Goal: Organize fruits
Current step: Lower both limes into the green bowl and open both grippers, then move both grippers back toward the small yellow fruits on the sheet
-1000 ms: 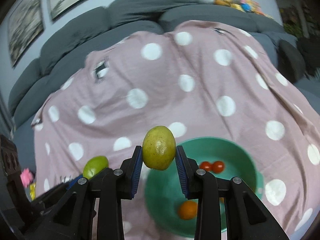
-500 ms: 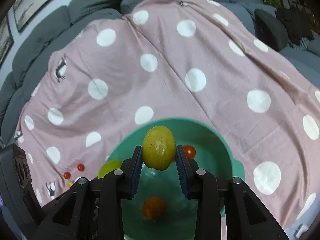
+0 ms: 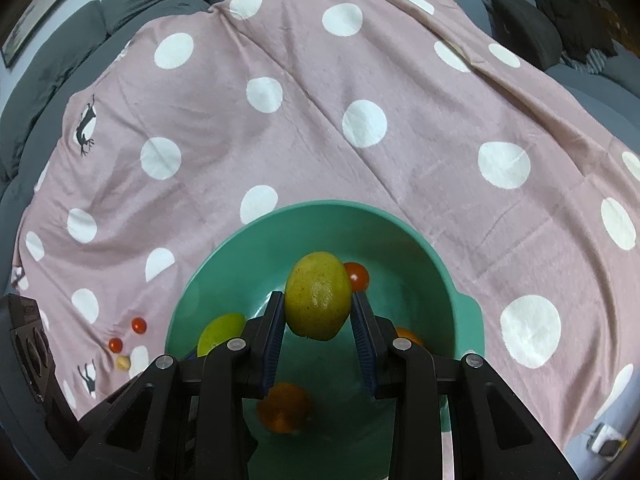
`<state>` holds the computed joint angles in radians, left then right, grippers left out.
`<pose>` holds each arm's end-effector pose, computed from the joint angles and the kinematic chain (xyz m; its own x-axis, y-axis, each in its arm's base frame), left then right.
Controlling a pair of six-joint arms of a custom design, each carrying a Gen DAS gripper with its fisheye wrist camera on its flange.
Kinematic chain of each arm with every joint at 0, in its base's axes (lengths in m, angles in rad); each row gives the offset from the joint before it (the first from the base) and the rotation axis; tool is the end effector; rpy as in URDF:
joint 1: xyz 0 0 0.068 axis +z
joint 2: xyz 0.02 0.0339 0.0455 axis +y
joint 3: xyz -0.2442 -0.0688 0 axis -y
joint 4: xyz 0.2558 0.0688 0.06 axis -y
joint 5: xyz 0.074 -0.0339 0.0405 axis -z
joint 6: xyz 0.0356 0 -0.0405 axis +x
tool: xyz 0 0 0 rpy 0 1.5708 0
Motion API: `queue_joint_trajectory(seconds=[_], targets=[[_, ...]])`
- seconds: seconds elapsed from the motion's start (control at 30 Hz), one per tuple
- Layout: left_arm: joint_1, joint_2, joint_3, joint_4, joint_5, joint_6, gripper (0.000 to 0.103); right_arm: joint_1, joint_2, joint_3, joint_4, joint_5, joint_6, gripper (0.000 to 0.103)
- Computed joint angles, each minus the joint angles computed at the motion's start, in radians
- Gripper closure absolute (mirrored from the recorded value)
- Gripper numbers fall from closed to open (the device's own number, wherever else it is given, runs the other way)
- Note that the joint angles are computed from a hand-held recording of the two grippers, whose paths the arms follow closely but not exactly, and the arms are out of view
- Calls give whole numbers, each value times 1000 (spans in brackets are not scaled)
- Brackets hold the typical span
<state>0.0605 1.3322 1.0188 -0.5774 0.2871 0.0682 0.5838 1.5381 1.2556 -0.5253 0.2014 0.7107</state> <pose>0.2922 0.0076 0.2449 -0.7662 0.0191 -0.6423 0.1724 0.9690 -0.1768 0.2957 0.1868 0.2652 -0.7341 0.2811 -0.6181 0.0715 0.9372 0.3413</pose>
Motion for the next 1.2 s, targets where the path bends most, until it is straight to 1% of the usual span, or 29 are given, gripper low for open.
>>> queue_joint_trajectory(seconds=[0.23,0.37,0.43,0.47,0.5,0.53,0.57,0.6,0.63,0.67,0.7,0.73,0.83,0.9,0.97,1.03,1.13,1.2], targets=[[-7,4,-6,9,-3,-8,70,-6,12,8,-14,5,18,68],[24,-22,-6,-15,58,5,70,1,24,25,-31,28,2,68],[55,-52,-4,-41,85,19,70,5,25,26,-26,33,-2,52],[71,-67,-2,-58,93,27,70,8,18,19,-15,39,-6,39],[90,-79,1,-73,104,36,70,16,6,11,0,54,-12,37],[113,-92,4,-89,120,49,69,26,-7,3,15,72,-19,37],[159,-113,9,-114,159,69,55,35,-19,-2,27,92,-26,37],[190,-132,7,-117,187,71,37,44,-26,-4,36,109,-30,37],[221,-152,0,-107,216,62,33,54,-37,-10,49,127,-34,37],[260,-169,5,-110,246,53,33,59,-40,-11,57,137,-36,37],[281,-165,26,-138,261,60,33,65,-45,-14,66,145,-34,37],[301,-157,49,-172,283,77,33,69,-48,-15,69,150,-32,37],[373,-179,74,-222,345,113,33,81,-38,0,58,166,-38,37],[461,-200,91,-254,375,154,33,91,-31,13,49,188,-43,37],[571,-186,125,-304,402,230,33,105,-30,18,52,200,-46,37],[680,-164,152,-338,414,310,33,118,-28,24,70,187,-61,37],[813,-117,166,-335,399,386,33,150,-13,38,112,163,-79,37],[866,-82,167,-324,381,423,34,178,12,60,135,155,-90,37]])
